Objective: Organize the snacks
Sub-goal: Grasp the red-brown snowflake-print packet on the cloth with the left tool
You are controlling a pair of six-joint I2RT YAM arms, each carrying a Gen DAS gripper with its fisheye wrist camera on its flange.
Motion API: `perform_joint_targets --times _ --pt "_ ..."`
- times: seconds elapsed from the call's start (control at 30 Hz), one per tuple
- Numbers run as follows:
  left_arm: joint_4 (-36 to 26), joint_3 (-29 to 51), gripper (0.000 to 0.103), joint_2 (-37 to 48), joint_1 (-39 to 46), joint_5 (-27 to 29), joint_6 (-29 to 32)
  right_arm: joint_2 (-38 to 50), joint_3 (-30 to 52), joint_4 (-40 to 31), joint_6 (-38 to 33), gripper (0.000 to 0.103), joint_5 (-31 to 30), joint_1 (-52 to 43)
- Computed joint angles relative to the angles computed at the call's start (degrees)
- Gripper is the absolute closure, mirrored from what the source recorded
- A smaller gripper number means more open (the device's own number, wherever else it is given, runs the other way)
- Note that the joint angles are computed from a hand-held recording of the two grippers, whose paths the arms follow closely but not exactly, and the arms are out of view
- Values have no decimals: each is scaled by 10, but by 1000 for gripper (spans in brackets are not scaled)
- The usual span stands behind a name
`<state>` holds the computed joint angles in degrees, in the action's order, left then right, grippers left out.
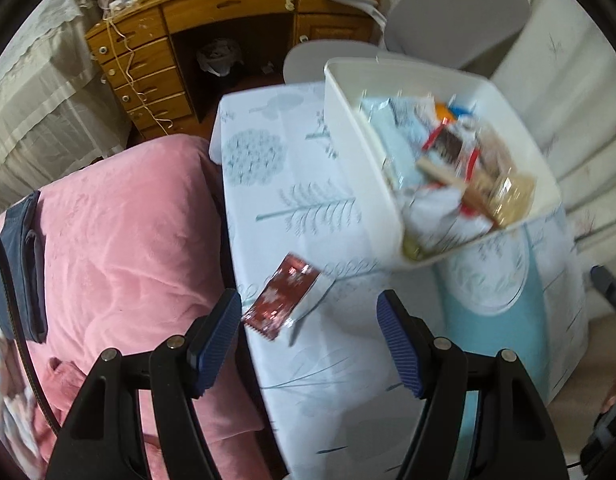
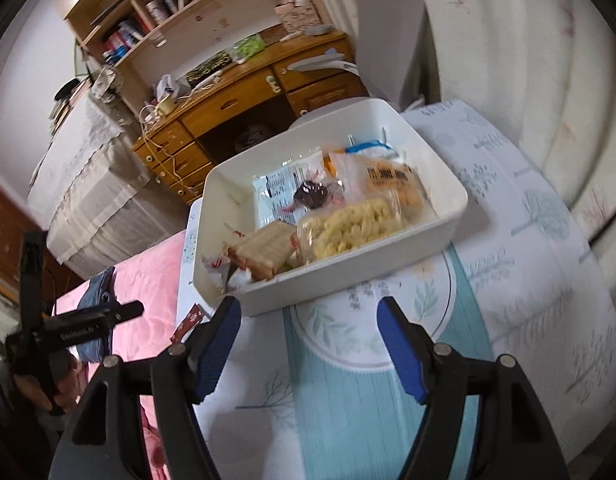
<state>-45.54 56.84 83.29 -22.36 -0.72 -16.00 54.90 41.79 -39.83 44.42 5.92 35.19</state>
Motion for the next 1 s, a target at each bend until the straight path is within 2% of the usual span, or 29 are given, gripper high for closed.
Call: perform_joint_targets --times 0.3,0.43,0.5,0.83,1.0 --pt "82 -60 34 51 39 33 55 11 -14 -37 167 32 83 150" --pt "125 -69 44 99 38 40 70 20 -23 -50 229 32 93 196" --pt "139 -68 45 120 33 39 76 21 -23 -63 257 32 101 218" --pt "211 -79 54 181 12 4 86 10 -28 -96 302 32 115 232" --pt "214 -74 63 184 7 -2 93 9 -30 -92 297 32 112 221"
